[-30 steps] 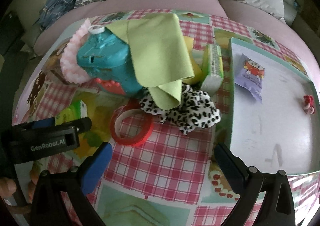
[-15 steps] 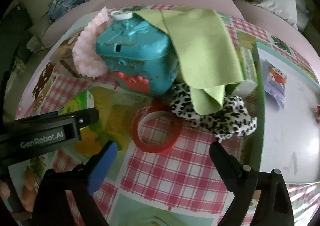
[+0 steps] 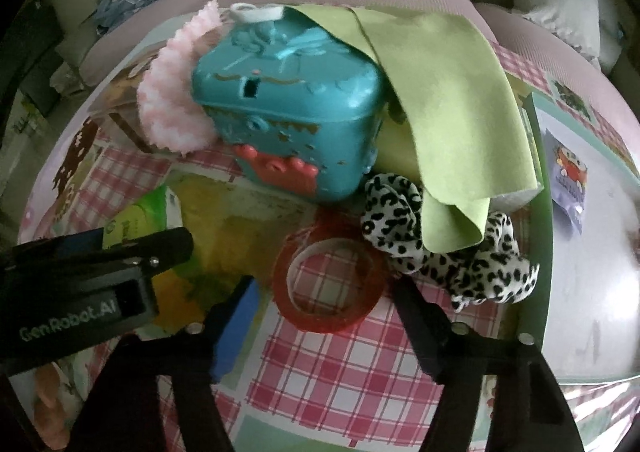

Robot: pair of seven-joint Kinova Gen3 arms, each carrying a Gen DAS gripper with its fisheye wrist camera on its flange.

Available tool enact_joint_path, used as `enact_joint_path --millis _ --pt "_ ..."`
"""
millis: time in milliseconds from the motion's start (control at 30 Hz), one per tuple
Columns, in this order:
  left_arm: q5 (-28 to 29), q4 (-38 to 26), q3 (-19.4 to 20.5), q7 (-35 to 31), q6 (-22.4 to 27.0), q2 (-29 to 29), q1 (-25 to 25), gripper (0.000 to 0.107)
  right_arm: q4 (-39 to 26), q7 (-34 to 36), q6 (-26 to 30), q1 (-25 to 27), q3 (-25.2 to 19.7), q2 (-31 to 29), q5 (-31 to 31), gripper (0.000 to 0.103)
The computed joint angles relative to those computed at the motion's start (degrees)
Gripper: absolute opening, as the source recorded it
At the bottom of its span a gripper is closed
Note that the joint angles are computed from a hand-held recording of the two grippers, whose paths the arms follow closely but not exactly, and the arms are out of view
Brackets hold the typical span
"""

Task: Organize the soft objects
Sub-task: 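Grasp the green tissue pack with the left gripper while the right gripper grasps the red tape roll, then carry the tissue pack and tape roll over the white tray with both grippers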

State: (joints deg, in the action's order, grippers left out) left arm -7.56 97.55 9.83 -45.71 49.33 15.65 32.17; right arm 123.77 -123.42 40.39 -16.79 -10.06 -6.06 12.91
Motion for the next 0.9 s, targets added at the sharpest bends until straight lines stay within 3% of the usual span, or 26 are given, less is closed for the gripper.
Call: enact_joint_path --millis 67,500,733,900 --pt "-0.41 -0.23 -0.05 0.22 0.2 0.32 0.26 0.078 -0.09 -1.18 0.16 -0.18 -0.63 0.07 1.03 0.059" --pt "-2.1 -1.22 -0.09 2.45 1.0 -0.19 1.79 0.078 0.88 4.25 -0.21 1.02 0.33 -3.83 -3.86 0.058" --pt "-4.16 -0.85 0.13 4.06 0.67 -2.29 2.28 0.078 1.17 10.99 2.89 2.62 2.58 -11.16 -7.94 0.058" --pt "-6.69 -0.88 0.54 6.35 0.7 -4.05 3.03 0.078 0.08 12.44 4.68 4.52 1.35 -15.1 -8.67 0.058"
